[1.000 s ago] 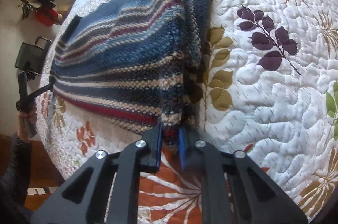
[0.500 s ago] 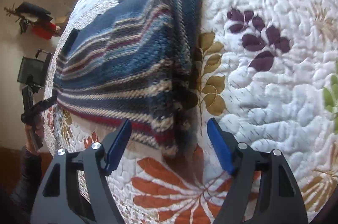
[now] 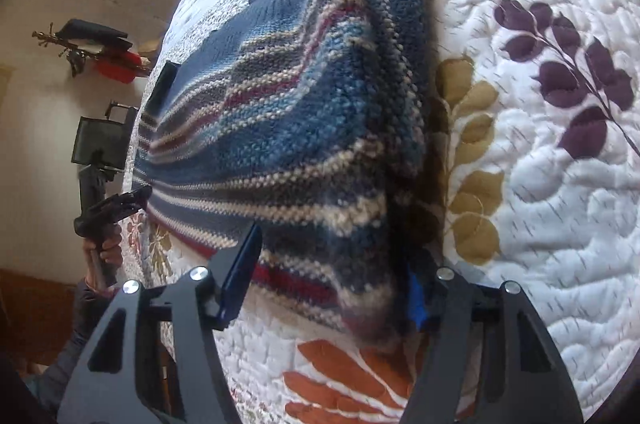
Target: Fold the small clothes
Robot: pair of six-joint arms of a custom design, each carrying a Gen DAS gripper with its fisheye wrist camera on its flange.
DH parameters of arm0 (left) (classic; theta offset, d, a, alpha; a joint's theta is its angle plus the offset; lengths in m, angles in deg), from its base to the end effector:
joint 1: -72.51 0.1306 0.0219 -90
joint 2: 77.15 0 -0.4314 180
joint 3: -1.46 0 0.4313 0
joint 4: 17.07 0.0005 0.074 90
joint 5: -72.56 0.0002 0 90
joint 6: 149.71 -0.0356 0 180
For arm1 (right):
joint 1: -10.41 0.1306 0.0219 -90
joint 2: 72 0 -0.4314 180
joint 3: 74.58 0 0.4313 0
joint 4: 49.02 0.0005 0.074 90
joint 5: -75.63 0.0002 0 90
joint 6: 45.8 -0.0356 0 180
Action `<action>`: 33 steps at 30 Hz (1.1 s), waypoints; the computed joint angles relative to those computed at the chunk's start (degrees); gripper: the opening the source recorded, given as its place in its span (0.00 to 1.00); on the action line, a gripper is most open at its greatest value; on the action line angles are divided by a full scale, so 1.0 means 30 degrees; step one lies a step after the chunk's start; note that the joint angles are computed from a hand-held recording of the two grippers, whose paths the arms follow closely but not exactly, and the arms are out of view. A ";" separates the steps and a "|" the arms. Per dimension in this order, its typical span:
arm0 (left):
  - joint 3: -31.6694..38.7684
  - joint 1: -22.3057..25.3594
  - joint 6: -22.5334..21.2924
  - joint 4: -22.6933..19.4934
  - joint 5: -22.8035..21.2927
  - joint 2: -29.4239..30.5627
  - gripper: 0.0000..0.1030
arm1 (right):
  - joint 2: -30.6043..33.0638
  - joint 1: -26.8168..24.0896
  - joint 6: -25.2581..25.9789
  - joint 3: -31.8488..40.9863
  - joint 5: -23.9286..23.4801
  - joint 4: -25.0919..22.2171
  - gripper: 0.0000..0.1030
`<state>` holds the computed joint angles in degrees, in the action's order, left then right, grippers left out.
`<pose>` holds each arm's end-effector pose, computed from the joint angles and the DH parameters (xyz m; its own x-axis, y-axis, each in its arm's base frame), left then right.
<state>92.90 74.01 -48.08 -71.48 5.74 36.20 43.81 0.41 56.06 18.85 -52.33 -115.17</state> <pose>0.6182 0.0017 0.2620 -0.9653 -0.2107 -0.1545 -0.1282 0.8974 -0.4223 0.6054 -0.0850 0.2527 -0.9884 0.0097 -0.1515 -0.0836 0.7982 0.5965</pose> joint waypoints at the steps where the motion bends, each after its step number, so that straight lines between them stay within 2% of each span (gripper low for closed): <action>1: 0.0083 0.0035 0.0240 -0.0017 -0.0031 0.0059 0.50 | -0.0064 0.0068 -0.0211 -0.0027 0.0212 0.0164 0.43; 2: 0.0058 0.0120 0.0648 0.0103 0.0079 0.0037 0.40 | -0.0128 0.0098 -0.0403 -0.0052 0.0438 0.0260 0.32; 3: -0.0018 0.0237 0.0942 0.0228 0.0525 0.0038 0.32 | -0.0146 0.0103 -0.0513 -0.0084 0.0264 0.0231 0.28; 4: -0.0159 0.0372 0.1322 0.0329 0.1015 -0.0037 0.30 | -0.0163 0.0031 -0.0562 -0.0108 0.0082 0.0155 0.25; 5: -0.0301 0.0317 0.1794 0.0517 0.0898 -0.0174 0.29 | -0.0278 -0.0074 -0.0547 -0.0258 0.0085 0.0196 0.22; 11: -0.1234 -0.0549 0.2015 0.1699 -0.1196 -0.1616 0.25 | -0.1500 -0.0585 -0.0246 -0.0968 -0.0050 0.0779 0.15; 17: -0.1941 -0.1100 0.1574 0.1291 -0.1297 -0.2988 0.25 | -0.2747 -0.1373 0.0830 -0.1729 -0.0095 0.0234 0.14; 28: -0.1930 -0.1296 -0.0021 0.0058 -0.0551 -0.3251 0.25 | -0.5859 -0.3662 0.4024 -0.4490 0.1191 -0.1627 0.13; 33: -0.3723 -0.1654 -0.0236 0.0320 -0.0277 -0.4688 0.26 | -0.6720 -0.4631 0.4955 -0.5370 0.1584 -0.2285 0.14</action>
<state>81.73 69.05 -48.79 -70.52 4.91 22.14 23.64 -13.48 70.93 2.74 -47.58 -122.02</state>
